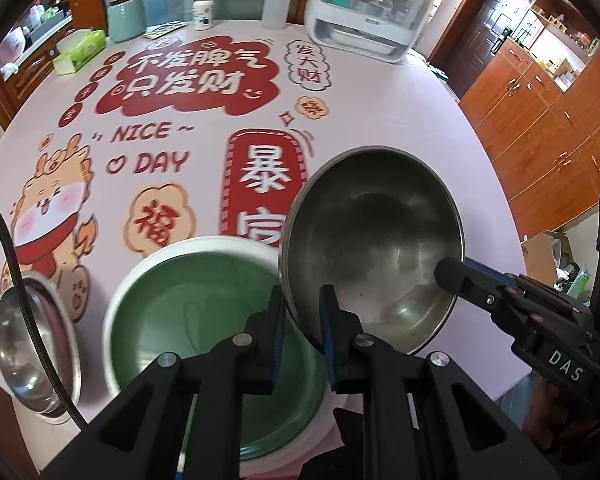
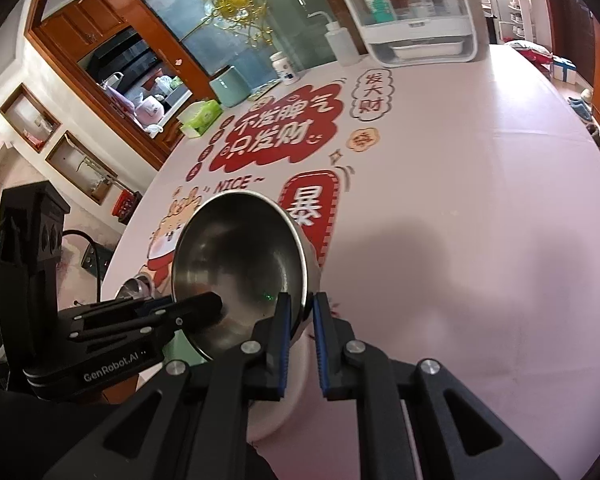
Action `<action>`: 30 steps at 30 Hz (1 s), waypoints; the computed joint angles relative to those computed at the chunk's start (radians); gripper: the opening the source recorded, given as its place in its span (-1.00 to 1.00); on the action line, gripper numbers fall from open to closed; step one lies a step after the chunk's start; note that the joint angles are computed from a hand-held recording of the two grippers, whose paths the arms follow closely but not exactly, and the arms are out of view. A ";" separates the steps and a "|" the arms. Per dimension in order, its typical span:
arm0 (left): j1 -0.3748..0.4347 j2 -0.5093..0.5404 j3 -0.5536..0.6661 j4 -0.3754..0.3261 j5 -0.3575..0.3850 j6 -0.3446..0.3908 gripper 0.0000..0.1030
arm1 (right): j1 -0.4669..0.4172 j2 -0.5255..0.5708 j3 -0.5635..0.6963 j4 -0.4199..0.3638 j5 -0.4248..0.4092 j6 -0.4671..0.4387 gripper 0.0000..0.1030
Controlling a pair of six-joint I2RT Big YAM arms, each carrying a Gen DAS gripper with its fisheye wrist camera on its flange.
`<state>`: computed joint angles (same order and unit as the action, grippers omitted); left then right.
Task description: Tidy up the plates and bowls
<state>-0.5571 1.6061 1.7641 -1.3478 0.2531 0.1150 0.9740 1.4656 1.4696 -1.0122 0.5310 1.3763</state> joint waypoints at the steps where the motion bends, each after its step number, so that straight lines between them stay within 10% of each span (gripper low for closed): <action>1: 0.014 -0.006 -0.005 -0.002 0.002 0.010 -0.71 | 0.001 0.021 0.025 0.003 0.000 -0.009 -0.79; 30: 0.403 0.026 0.069 -0.127 0.079 0.295 -0.70 | 0.007 0.528 0.705 -0.094 -0.043 -0.143 -0.80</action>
